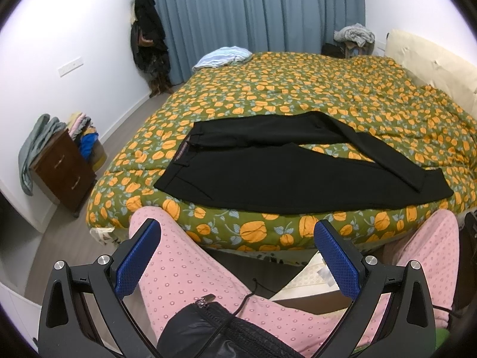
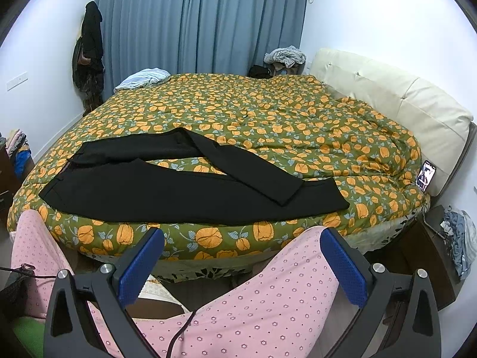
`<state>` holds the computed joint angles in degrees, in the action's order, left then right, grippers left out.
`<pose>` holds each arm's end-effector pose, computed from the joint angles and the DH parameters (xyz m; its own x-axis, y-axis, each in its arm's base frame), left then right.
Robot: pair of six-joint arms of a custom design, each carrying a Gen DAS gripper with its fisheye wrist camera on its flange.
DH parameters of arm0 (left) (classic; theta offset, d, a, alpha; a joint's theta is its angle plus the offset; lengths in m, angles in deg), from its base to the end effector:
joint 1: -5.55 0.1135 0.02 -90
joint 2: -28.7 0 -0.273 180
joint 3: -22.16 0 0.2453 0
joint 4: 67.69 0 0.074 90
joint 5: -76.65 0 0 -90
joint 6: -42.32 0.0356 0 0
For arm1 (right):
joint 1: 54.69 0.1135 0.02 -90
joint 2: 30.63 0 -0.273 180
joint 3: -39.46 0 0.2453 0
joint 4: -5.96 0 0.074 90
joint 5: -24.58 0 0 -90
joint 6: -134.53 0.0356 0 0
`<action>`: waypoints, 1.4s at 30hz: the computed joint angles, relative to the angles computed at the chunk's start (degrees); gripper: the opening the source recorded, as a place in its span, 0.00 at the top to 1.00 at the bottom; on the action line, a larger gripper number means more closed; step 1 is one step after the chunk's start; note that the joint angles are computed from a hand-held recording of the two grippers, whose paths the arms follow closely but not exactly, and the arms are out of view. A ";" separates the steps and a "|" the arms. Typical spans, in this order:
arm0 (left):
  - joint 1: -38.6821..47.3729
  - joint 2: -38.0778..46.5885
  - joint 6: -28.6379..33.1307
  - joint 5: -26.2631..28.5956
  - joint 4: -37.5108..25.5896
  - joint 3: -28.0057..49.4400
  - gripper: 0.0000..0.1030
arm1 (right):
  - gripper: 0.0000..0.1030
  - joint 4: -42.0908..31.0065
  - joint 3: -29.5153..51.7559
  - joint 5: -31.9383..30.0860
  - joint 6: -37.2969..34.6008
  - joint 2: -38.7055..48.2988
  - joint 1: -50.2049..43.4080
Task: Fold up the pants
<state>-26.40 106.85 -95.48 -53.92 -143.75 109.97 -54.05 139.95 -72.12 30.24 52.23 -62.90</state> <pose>0.2212 -0.1106 0.3293 -0.6564 -0.2538 -0.7104 -0.4544 0.8847 0.1038 0.2981 -0.0388 0.3850 -0.6604 -0.1524 -0.7352 -0.1099 0.9883 -0.1061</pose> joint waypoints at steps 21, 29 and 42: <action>-0.74 0.78 0.17 -0.57 -0.60 0.97 0.00 | 0.00 0.16 -0.20 0.11 -0.39 0.02 0.56; -0.79 0.95 0.06 -0.49 -0.65 1.07 0.00 | 0.00 0.25 -0.34 -0.21 -0.47 0.16 0.25; -1.50 1.27 -0.31 -0.78 -0.65 0.84 0.00 | 0.00 1.13 -1.56 -0.53 -0.41 -0.34 -0.13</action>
